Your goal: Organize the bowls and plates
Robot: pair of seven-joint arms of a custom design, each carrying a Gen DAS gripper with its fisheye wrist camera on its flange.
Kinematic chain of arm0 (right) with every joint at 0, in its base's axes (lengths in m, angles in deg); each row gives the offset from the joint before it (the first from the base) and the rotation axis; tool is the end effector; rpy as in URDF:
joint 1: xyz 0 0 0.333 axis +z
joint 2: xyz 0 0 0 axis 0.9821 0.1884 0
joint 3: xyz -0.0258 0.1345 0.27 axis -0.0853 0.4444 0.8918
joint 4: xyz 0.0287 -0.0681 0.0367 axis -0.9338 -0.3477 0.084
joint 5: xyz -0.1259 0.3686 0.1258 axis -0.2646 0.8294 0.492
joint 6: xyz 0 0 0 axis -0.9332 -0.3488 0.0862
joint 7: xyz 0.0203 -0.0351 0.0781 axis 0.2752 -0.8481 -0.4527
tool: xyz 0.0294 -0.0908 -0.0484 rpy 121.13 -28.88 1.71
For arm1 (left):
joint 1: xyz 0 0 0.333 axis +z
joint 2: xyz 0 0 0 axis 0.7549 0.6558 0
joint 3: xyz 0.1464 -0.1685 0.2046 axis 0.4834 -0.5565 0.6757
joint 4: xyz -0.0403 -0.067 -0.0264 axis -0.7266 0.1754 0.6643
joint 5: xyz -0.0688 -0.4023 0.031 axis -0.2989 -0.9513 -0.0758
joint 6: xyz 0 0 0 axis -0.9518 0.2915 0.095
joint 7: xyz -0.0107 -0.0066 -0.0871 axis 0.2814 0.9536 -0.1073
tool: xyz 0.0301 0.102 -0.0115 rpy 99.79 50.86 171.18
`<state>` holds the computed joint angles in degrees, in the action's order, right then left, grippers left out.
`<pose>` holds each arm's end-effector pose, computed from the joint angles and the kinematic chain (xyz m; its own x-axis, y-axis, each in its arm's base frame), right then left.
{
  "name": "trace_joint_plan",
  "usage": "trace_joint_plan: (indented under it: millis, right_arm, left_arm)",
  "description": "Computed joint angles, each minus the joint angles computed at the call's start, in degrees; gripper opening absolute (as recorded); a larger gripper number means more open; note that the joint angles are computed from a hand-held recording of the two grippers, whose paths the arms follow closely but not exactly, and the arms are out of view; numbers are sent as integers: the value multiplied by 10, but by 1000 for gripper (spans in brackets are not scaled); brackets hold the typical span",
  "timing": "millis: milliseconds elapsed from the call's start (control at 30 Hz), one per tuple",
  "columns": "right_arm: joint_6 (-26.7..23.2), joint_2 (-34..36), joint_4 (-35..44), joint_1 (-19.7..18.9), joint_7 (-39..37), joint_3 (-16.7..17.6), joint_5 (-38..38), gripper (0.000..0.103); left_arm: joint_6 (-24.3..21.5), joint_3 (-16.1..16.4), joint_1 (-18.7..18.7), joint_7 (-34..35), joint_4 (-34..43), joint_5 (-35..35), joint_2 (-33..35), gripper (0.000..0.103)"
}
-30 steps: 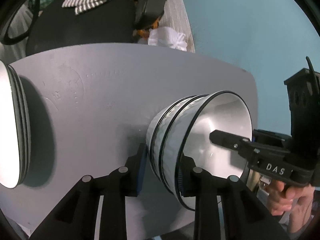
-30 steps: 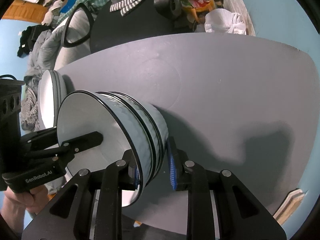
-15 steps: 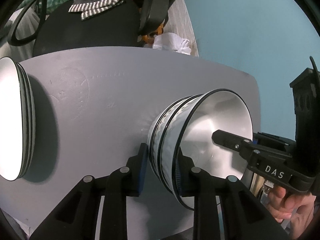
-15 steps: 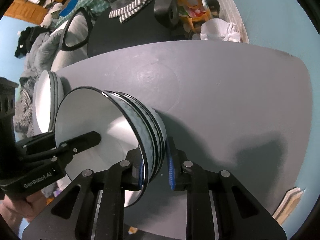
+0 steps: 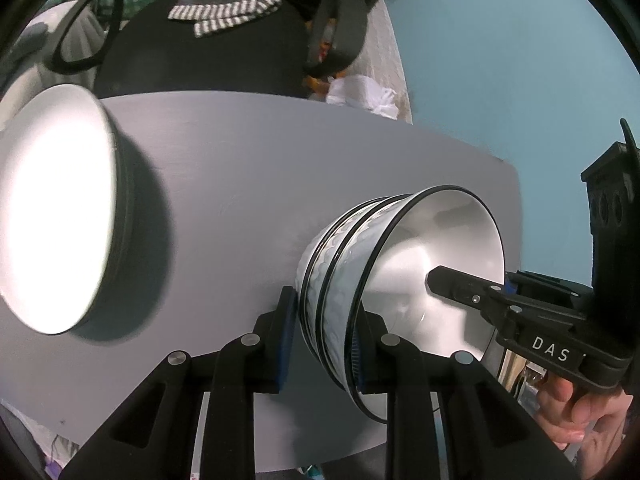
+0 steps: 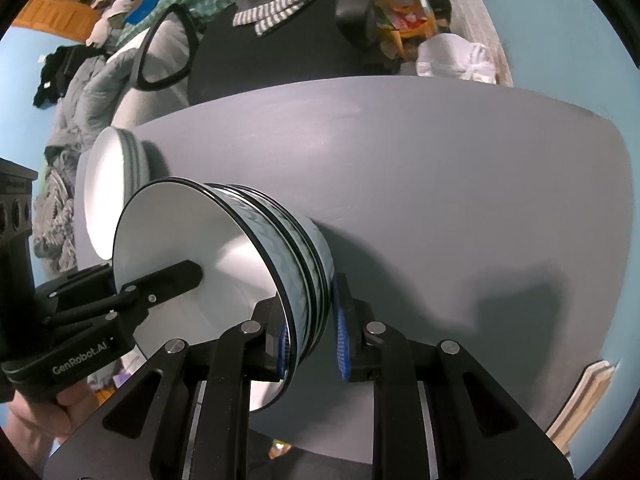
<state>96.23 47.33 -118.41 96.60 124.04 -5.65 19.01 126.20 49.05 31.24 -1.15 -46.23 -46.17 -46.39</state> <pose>0.6092 0.2772 0.4552 0.5455 -0.7546 -0.3647 -0.8092 -0.5875 0.0051 0.5019 -0.3275 0.4477 0.4769 -0.8064 0.3497 -0.8536 -0.5198 -0.0347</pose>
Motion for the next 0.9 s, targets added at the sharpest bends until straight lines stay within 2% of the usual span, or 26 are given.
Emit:
trace_joint_plan:
  millis: [467, 900]
  right_arm:
    - [11, 0, 38, 52, 22, 25, 1, 18]
    - [20, 52, 127, 121, 59, 43, -24, 18]
  left_arm:
    - [-7, 31, 5, -24, -152, 13, -191, 23]
    - [-24, 74, 24, -5, -248, 19, -303, 23]
